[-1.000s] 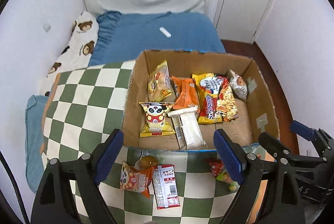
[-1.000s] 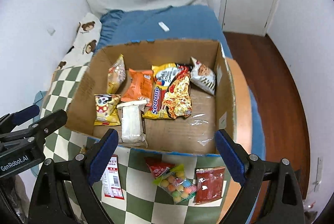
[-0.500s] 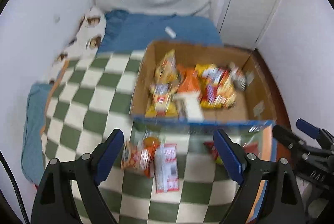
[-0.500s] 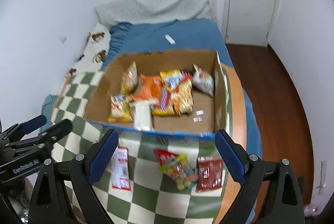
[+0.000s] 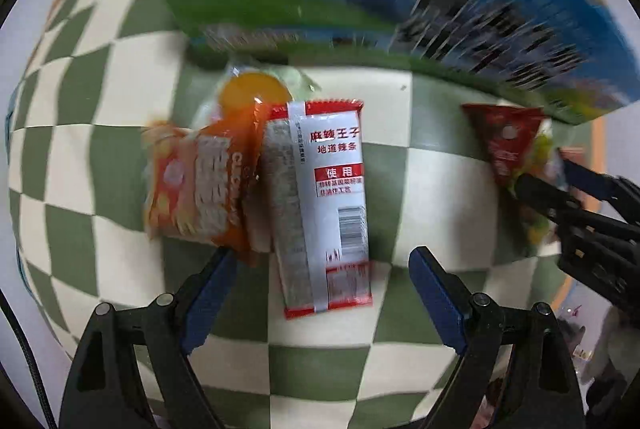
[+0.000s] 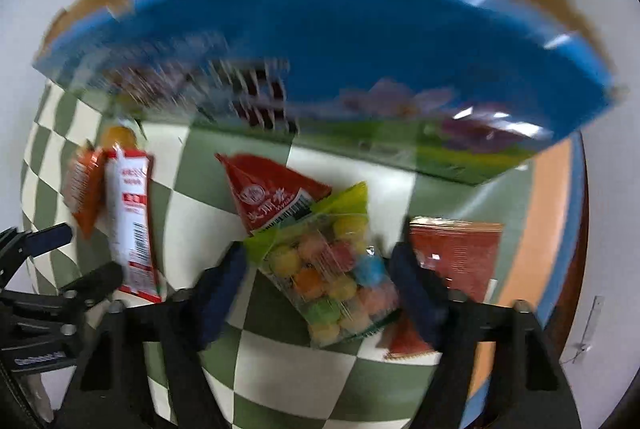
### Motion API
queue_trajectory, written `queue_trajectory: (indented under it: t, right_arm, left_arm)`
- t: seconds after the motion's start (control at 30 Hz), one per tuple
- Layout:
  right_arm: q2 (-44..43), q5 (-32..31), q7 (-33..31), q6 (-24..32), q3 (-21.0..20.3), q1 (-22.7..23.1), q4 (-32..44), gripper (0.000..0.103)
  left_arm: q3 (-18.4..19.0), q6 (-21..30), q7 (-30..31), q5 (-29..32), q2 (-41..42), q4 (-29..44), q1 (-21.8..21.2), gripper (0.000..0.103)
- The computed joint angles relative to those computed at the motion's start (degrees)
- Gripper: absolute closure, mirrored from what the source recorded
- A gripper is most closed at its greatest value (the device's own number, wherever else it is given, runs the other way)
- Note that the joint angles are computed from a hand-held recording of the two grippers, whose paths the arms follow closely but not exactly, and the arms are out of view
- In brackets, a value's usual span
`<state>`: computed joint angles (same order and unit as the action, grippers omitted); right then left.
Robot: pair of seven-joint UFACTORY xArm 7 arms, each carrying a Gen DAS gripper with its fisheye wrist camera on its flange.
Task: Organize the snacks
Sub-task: 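Grasp the red-white spicy-strip packet with the left tool while the right tool grasps the candy bag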
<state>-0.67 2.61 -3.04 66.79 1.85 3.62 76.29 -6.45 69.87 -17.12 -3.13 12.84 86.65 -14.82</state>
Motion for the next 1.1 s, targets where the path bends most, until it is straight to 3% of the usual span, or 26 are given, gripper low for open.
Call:
queue_trajectory:
  t: [0.2, 0.3, 0.43, 0.47, 0.53, 0.7, 0.73, 0.77, 0.97, 1.1]
  right_arm:
    - [0.07, 0.91, 5.84, 3.17, -0.05, 0.00, -0.36, 0.034]
    - [-0.99, 6.89, 8.12, 6.52, -0.83, -0.79, -1.77, 0.034]
    - [-4.12, 15.22, 9.55, 7.81, -2.36, -2.43, -6.32, 0.033]
    - [-5.21, 15.14, 9.10, 7.57, -2.34, -2.52, -7.36, 0.028]
    - [-7.07, 13.85, 7.59, 7.33, -2.09, -2.33, -8.75, 0.019]
    - [-10.02, 4.75, 4.57, 5.34, 0.35, -0.31, -12.55, 0.018]
    - [-10.48, 4.22, 4.86, 4.39, 0.45, -0.08, -13.67, 0.024]
    - [-11.42, 4.46, 5.56, 2.81, 0.26, -0.07, -15.26, 0.043]
    - [-15.76, 10.29, 9.08, 4.19, -0.76, 0.69, -20.16, 0.046]
    - [-16.68, 9.81, 11.43, 2.40, -0.90, 0.33, -21.32, 0.041]
  left_arm:
    - [-0.02, -1.59, -0.06, 0.87, 2.58, -0.12, -0.54, 0.031]
    - [-0.09, -3.39, 0.85, 0.63, 1.48, -1.65, -0.39, 0.050]
    - [-0.51, -2.54, 4.10, -1.45, -1.73, -4.99, 0.27, 0.052]
    - [-0.58, -2.11, 4.90, -2.11, -3.05, -6.44, 0.43, 0.052]
    - [-0.69, -1.71, 6.20, -3.97, -5.83, -10.06, 0.72, 0.052]
    - [-0.51, -2.99, 6.02, -8.06, -8.05, -15.06, 1.16, 0.050]
    - [-0.49, -2.98, 5.51, -8.29, -7.87, -15.02, 1.16, 0.050]
    - [-0.48, -3.07, 4.88, -8.61, -7.89, -15.13, 1.17, 0.050]
    - [-0.84, -4.32, 4.40, -8.20, -8.83, -16.15, 0.70, 0.050]
    - [-1.52, -4.51, 3.28, -5.12, -8.15, -14.70, -0.59, 0.050]
